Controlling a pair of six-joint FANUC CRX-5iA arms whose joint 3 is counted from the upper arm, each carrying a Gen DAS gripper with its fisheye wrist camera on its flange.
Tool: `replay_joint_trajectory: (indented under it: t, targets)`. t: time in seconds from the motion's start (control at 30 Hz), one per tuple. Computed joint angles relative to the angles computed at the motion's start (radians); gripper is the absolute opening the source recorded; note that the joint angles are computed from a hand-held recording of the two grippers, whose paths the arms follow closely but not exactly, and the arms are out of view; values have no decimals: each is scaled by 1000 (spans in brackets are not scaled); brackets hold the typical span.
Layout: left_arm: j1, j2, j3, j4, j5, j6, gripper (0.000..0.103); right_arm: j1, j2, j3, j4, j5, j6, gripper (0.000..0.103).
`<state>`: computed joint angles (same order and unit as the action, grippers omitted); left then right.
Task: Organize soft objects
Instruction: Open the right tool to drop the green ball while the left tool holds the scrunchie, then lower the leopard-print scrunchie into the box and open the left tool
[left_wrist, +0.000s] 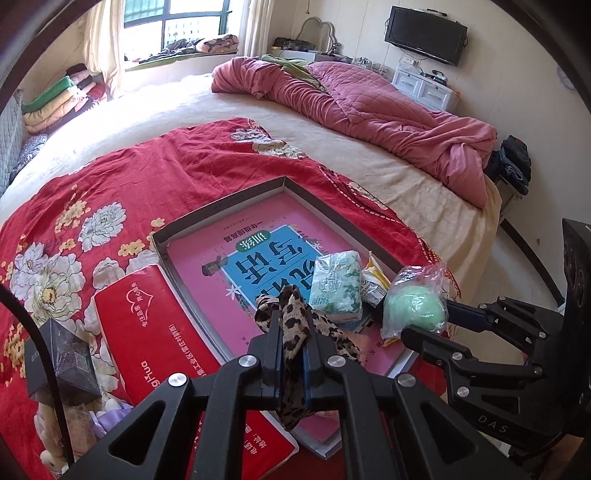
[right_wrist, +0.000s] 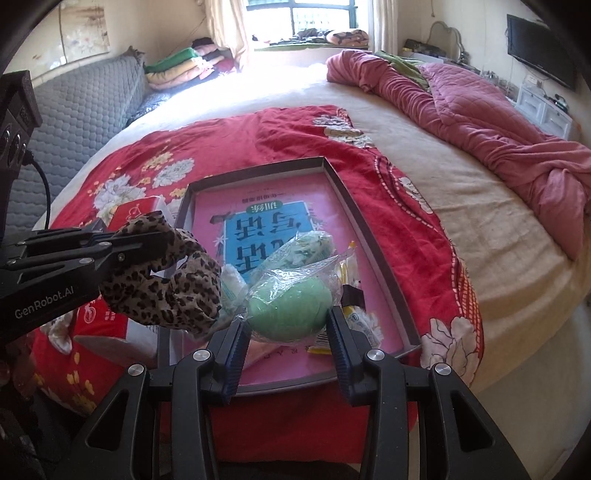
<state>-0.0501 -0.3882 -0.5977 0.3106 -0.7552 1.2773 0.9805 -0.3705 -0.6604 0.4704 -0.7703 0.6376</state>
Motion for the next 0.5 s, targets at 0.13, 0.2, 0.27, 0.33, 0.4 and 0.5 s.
replay_joint_trajectory:
  t: [0.13,0.2,0.27,0.33,0.4,0.5]
  targets:
    - [-4,12,0,-2,9,-4,8,-27,-4,2,-56,56,12,43]
    - [-8,20,7,-20,11,-2,8,-30,6,6,-63,60,17,43]
    - [-12,36,25,-50,-2,13,8,-21,25,15,-58,44,22,43]
    - [-4,41,25,-42,1,-2,8,-27,24,16,-93,73,46,43]
    - [0,44,27,-43,4,-7,8,-38,23,23,-144,101,77,43]
    - [5,66,37,-41,-5,-11,8,-28,35,9,-92,110,49,43]
